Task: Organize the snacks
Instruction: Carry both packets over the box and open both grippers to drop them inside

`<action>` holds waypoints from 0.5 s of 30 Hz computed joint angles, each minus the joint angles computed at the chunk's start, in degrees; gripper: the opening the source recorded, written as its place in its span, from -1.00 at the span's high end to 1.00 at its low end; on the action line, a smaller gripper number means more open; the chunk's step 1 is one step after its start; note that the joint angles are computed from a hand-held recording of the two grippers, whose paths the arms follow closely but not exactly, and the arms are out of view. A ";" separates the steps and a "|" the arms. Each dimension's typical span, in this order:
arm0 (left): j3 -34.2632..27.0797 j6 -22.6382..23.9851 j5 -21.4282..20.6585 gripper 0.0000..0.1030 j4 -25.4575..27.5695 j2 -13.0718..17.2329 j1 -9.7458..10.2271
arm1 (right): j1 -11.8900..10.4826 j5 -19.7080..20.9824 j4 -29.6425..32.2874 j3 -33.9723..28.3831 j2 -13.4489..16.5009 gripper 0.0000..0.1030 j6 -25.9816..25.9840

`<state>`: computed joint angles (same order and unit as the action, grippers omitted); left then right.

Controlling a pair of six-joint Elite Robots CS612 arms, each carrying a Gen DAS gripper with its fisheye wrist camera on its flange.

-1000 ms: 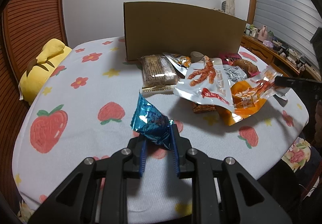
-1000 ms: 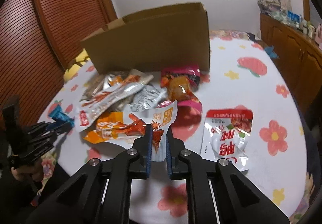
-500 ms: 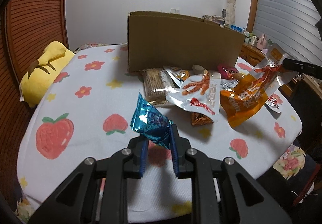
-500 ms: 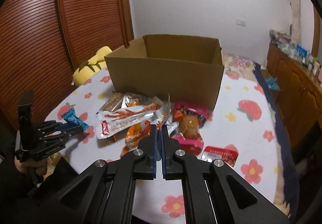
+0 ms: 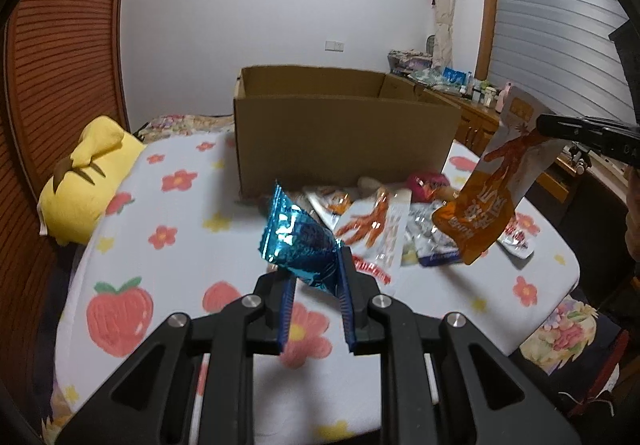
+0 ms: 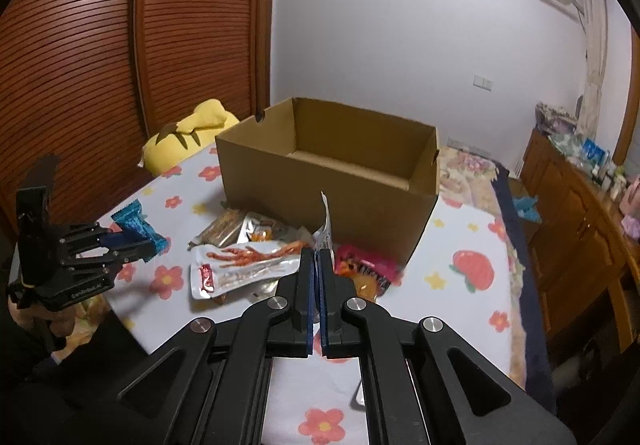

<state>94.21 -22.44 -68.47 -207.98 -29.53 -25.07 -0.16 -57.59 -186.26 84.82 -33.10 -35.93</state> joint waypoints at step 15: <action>-6.43 7.79 -0.83 0.65 1.52 -1.17 1.47 | 1.23 -0.59 -4.41 -2.50 -1.55 1.00 0.36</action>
<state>87.78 -14.64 -69.30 -206.46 -30.70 -23.60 1.07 -58.17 -190.67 82.32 -34.65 -35.58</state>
